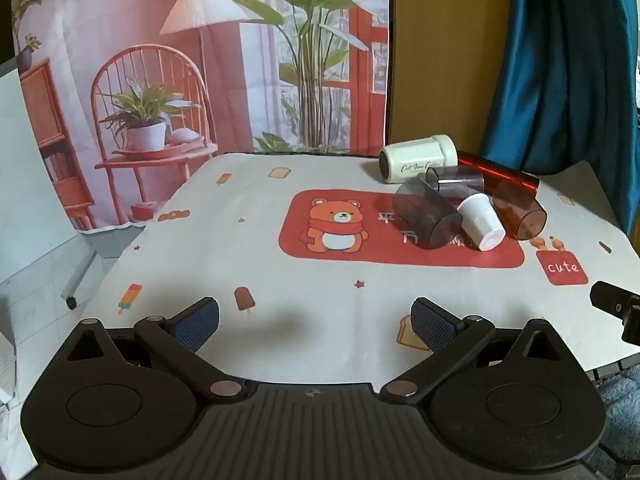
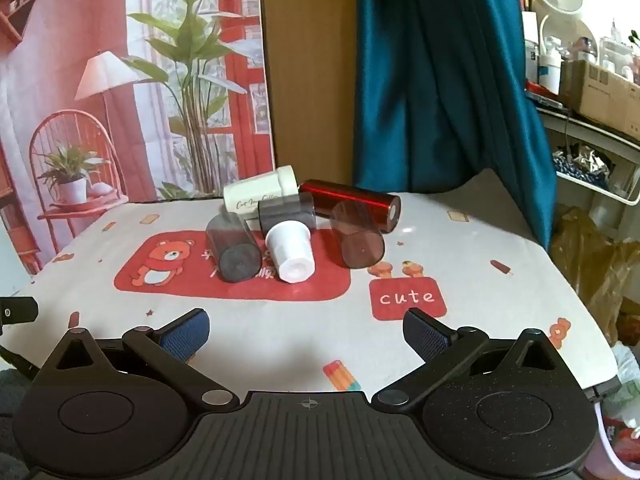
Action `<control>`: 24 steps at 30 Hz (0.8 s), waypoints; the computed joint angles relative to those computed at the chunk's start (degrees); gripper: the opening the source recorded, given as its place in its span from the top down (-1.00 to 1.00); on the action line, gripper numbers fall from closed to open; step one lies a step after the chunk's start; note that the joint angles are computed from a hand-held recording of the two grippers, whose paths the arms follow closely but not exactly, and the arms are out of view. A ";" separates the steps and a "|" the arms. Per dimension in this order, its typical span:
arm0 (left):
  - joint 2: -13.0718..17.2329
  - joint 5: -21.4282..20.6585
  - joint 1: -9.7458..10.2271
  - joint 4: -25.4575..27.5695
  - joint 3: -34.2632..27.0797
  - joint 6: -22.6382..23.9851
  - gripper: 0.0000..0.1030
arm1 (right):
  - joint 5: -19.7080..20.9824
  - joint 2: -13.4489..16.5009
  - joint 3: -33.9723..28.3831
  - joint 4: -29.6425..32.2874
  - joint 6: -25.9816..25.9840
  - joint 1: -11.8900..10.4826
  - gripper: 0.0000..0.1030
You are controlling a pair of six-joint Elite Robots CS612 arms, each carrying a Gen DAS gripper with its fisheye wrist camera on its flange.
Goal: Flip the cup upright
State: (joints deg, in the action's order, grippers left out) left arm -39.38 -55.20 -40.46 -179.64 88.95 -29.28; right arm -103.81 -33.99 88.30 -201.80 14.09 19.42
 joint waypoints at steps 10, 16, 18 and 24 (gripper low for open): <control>0.24 -0.21 0.08 0.98 0.10 -0.48 -1.00 | 0.16 0.27 -0.10 0.23 0.15 -0.21 -0.99; 0.18 -0.33 0.17 1.91 -0.27 -0.64 -1.00 | 0.07 0.40 -0.29 1.02 1.01 -0.36 -0.99; 0.19 -0.32 0.18 1.80 -0.24 -0.60 -1.00 | -0.07 0.14 -0.34 1.68 1.47 -0.28 -0.99; 0.15 -0.38 0.20 1.99 -0.25 -0.68 -1.00 | 0.42 -0.05 -0.09 1.99 2.13 -0.52 -0.99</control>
State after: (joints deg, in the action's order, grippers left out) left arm -39.24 -55.59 -40.26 -177.65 88.70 -29.95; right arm -103.39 -34.03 88.22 -199.82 16.22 18.90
